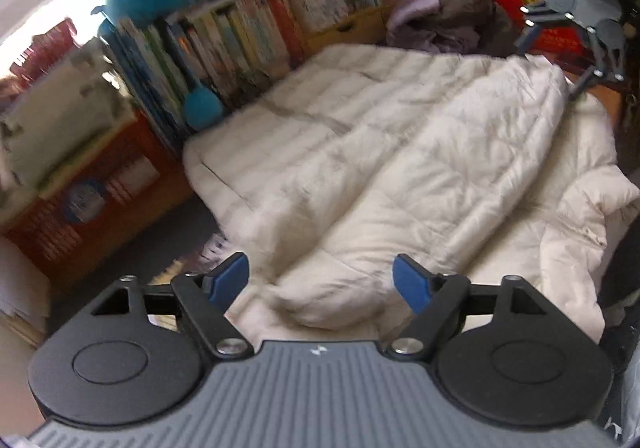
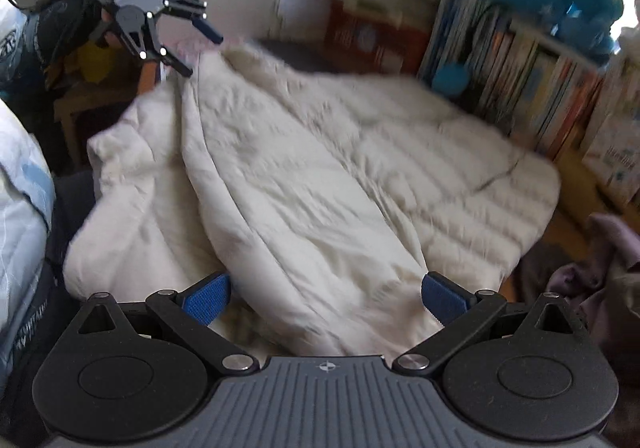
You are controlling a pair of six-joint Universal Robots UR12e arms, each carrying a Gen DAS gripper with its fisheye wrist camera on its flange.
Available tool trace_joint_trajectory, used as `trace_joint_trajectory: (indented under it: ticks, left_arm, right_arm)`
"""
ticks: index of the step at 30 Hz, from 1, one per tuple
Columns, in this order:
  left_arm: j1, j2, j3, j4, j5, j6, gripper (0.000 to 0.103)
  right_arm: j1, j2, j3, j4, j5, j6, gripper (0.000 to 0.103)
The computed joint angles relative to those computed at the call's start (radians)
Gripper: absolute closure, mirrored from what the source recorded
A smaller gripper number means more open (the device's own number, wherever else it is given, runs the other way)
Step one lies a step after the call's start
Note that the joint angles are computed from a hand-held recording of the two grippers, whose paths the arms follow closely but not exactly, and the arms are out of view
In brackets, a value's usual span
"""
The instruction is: Fold clothes
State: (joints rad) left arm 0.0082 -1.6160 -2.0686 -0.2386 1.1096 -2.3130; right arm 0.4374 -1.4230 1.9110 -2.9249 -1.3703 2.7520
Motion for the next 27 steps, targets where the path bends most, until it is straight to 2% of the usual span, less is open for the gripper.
trace_joint_trajectory:
  ticks: [2, 4, 6, 7, 9, 11, 13, 16, 18, 21, 22, 24, 25, 27]
  left_arm:
    - [0.004, 0.001, -0.001, 0.05, 0.006, -0.059, 0.014]
    - [0.017, -0.002, 0.016, 0.035, -0.057, -0.148, 0.015]
    - [0.022, -0.01, 0.037, 0.014, -0.142, -0.236, 0.015]
    - [0.02, -0.021, 0.053, -0.003, -0.202, -0.255, 0.015]
    - [-0.002, -0.047, 0.074, 0.018, -0.261, -0.255, 0.015]
    - [-0.035, -0.081, 0.104, 0.006, -0.316, -0.235, 0.015]
    - [-0.063, -0.115, 0.138, -0.033, -0.343, -0.215, 0.015]
    - [-0.108, -0.167, 0.19, -0.099, -0.349, -0.195, 0.015]
    - [-0.123, -0.194, 0.211, -0.125, -0.32, -0.206, 0.014]
    - [-0.14, -0.236, 0.238, -0.166, -0.249, -0.258, 0.014]
    - [-0.141, -0.25, 0.247, -0.184, -0.224, -0.285, 0.011]
    - [-0.126, -0.274, 0.251, -0.2, -0.261, -0.318, 0.007]
    - [-0.116, -0.284, 0.25, -0.199, -0.293, -0.331, 0.006]
    - [-0.105, -0.294, 0.243, -0.184, -0.329, -0.331, 0.005]
  right_arm:
    - [-0.005, 0.007, 0.02, -0.126, 0.011, 0.099, 0.0]
    - [-0.01, 0.02, 0.033, -0.255, 0.012, 0.212, 0.0]
    - [-0.023, 0.054, 0.038, -0.449, 0.012, 0.375, 0.0]
    - [-0.028, 0.075, 0.032, -0.536, 0.001, 0.458, 0.0]
    - [-0.031, 0.124, 0.002, -0.685, -0.057, 0.619, 0.0]
    - [-0.025, 0.158, -0.032, -0.753, -0.154, 0.715, 0.0]
    - [-0.037, 0.173, -0.071, -0.72, -0.173, 0.747, 0.0]
    - [-0.063, 0.185, -0.128, -0.6, -0.153, 0.722, 0.0]
    - [-0.07, 0.201, -0.178, -0.493, -0.19, 0.727, 0.0]
    - [-0.072, 0.222, -0.26, -0.245, -0.305, 0.838, 0.0]
    - [-0.081, 0.229, -0.289, -0.143, -0.296, 0.878, 0.0]
    - [-0.109, 0.251, -0.347, 0.034, -0.237, 0.936, 0.0]
    - [-0.121, 0.267, -0.366, 0.068, -0.212, 0.946, 0.0]
    - [-0.135, 0.301, -0.391, 0.06, -0.186, 0.94, 0.0]
